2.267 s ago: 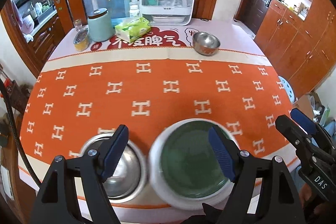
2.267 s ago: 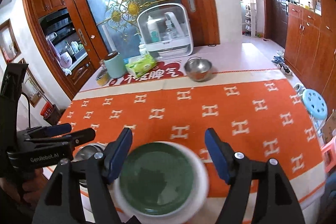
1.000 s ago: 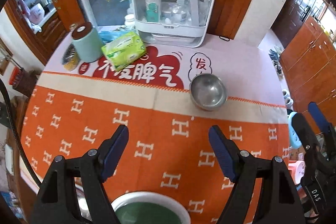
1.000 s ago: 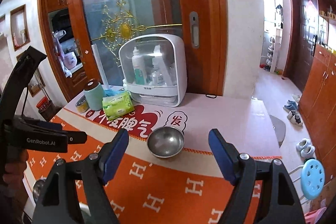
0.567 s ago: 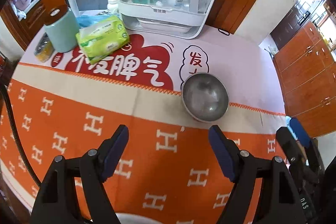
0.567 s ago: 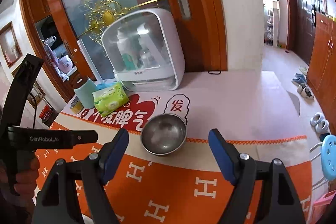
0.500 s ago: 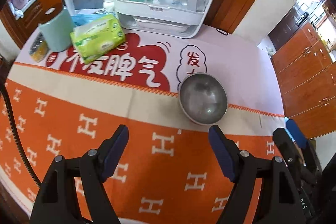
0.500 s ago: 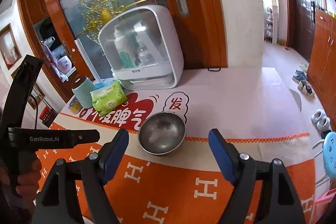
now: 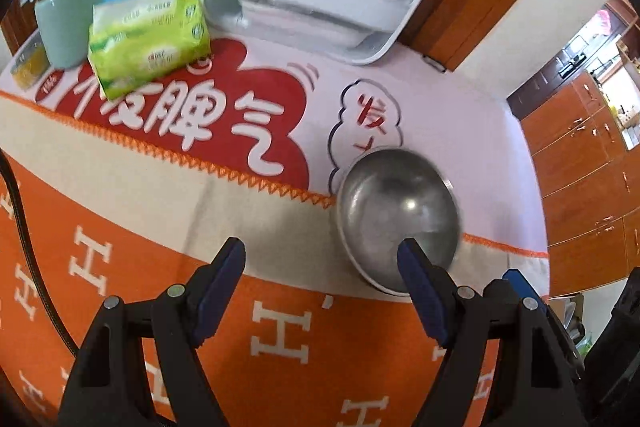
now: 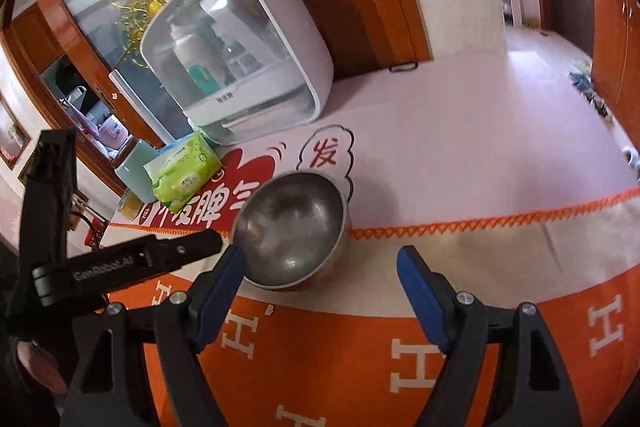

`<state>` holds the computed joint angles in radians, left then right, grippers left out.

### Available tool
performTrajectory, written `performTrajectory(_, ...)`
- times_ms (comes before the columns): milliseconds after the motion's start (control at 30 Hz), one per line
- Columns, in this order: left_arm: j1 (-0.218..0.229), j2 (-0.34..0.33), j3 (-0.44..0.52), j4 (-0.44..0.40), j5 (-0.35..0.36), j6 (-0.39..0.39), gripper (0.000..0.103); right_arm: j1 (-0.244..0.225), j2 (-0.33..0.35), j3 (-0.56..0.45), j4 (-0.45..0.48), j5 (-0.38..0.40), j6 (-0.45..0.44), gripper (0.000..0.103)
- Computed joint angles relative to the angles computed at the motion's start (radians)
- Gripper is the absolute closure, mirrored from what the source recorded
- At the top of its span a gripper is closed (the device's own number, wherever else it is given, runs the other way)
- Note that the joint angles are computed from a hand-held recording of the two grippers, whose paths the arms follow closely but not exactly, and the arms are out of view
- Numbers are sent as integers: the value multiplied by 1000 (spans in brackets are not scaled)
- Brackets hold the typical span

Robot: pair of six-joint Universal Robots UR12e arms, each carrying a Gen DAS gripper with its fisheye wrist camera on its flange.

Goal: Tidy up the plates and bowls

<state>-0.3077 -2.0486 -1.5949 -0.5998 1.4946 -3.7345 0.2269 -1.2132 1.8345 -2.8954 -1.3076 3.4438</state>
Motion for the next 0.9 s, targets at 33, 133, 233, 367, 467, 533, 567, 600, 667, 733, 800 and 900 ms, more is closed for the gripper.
performTrajectory(33,1,-7,4,-9,-3,-1,26,0,5,-2,2,4,4,24)
performTrajectory(133,3,-20,8,-20,-8,-3,26,-5,20,-3,2,25,18,24)
performTrajectory(233,1,-32,15,-29,-13,-7,29,-9,27,1,-6,41,33,27)
performTrajectory(367,2,-44,20,-29,-38,-4,33,-14,36,2,-7,55,47,40)
performTrajectory(467,3,-48,17,-13,-63,-7,45,-16,40,2,1,57,54,48)
performTrajectory(533,3,-53,20,-15,-79,-8,51,-18,40,6,-6,66,56,50)
performTrajectory(567,2,-53,20,-15,-80,-9,52,-19,40,9,-10,69,56,52)
performTrajectory(600,2,-53,20,-15,-80,-8,53,-20,40,11,-14,73,55,55)
performTrajectory(667,0,-55,21,-18,-82,-7,59,-21,38,14,-16,81,54,57)
performTrajectory(733,-1,-55,22,-23,-94,-8,65,-22,37,17,-15,89,53,61)
performTrajectory(800,-2,-56,22,-31,-103,-10,69,-22,35,18,-10,95,47,69)
performTrajectory(900,-4,-60,32,-55,-105,-5,73,-20,31,18,3,99,40,77)
